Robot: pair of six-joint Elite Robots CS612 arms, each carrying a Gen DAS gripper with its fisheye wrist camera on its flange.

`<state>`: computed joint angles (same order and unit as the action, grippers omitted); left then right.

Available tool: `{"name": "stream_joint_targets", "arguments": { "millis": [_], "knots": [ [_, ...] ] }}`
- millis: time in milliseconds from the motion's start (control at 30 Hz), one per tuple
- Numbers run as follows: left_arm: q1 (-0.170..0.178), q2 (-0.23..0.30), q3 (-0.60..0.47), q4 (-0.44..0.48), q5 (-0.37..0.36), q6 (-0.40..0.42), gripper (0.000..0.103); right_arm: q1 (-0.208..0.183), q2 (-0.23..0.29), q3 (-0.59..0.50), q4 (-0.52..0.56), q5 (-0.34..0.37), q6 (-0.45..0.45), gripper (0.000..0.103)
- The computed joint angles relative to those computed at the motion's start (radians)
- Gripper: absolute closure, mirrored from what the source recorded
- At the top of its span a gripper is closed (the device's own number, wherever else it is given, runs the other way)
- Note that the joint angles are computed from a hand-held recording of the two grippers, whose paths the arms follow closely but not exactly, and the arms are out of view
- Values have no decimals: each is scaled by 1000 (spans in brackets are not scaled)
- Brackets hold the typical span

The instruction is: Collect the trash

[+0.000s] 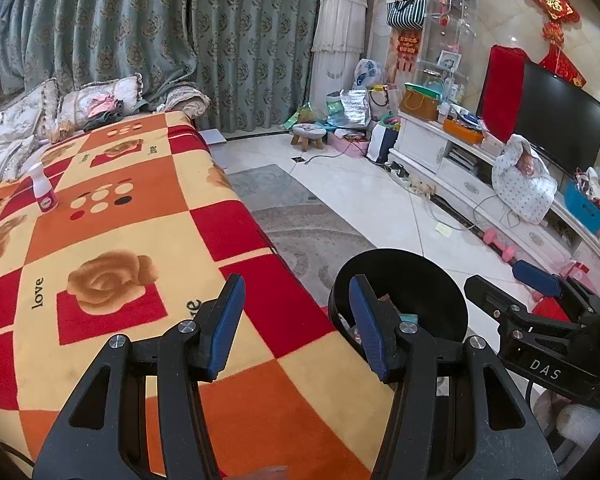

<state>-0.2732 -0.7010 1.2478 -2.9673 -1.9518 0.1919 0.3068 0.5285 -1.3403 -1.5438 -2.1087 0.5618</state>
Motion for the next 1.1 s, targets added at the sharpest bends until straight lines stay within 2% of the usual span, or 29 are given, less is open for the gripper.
{"name": "stream_joint_targets", "arguments": {
  "millis": [1100],
  "knots": [
    [-5, -1, 15, 2, -8, -4, 50, -3, -3, 5, 6, 15, -5, 19]
  ]
}}
